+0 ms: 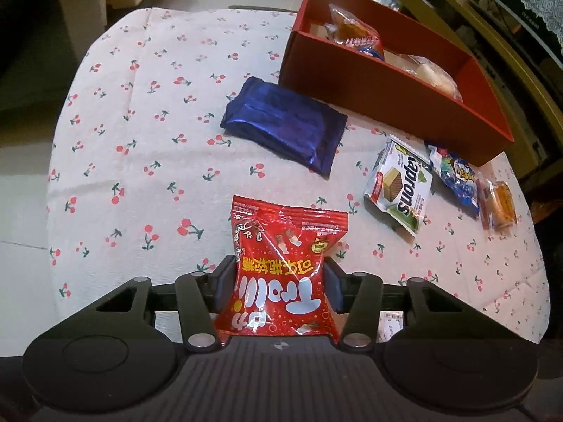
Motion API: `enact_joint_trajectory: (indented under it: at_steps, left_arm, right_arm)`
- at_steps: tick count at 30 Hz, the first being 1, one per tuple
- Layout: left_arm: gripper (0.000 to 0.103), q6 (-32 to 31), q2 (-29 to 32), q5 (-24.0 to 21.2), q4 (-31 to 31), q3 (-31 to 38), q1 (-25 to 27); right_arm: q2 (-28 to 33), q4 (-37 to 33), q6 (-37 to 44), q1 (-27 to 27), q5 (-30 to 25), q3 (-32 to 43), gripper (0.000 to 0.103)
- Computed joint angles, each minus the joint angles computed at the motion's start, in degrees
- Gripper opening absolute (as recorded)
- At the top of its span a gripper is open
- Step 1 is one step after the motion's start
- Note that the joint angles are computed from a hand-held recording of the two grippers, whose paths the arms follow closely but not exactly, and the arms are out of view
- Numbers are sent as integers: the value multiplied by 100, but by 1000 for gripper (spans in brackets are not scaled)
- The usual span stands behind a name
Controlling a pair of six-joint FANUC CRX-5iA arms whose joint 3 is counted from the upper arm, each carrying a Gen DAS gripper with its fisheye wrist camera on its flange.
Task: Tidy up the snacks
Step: 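Grasp red candy bag with left tool while right tool grasps white packet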
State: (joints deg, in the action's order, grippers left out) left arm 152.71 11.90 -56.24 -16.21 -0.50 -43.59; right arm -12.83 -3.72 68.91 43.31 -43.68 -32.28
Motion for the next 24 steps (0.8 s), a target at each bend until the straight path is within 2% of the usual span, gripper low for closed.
enact_joint_trajectory:
  at_steps: [2,3,4,6,11,14,18,20,23,24]
  left_arm:
    - [59,-71,-17,29,73,-39,21]
    - [59,-117,-24,49,118,-61,38]
    - [59,-160,-21,68,156,-75,58]
    - [60,-216,-26,80,185,-84,57]
    - [61,-378,-32,161,278,-109,43]
    - [61,-395,-21,143,281,-91,36]
    - [76,-474,-21,174,364,-114,56]
    - [76,-451,31,42,267,-25,8]
    - [80,-391,99,-49,239,26,-3]
    - [83,-363,137,-114,181,74,-26]
  right_arm:
    - [-113,622,-286,313,201,-307,85]
    - [-172,1135,-498,471,264,-506,71]
    - [-227,1349,-562,495,333,-620,65]
    - [-214,929,-151,228,270,-468,60]
    - [-234,428,311,-244,103,-285,57]
    - [-308,382,362,-295,136,-298,55]
    - [-394,461,259,-265,214,-333,52]
    - [-382,518,175,-243,239,-368,53]
    - [-376,506,135,-219,204,-387,56]
    - [-367,468,163,-208,147,-372,61]
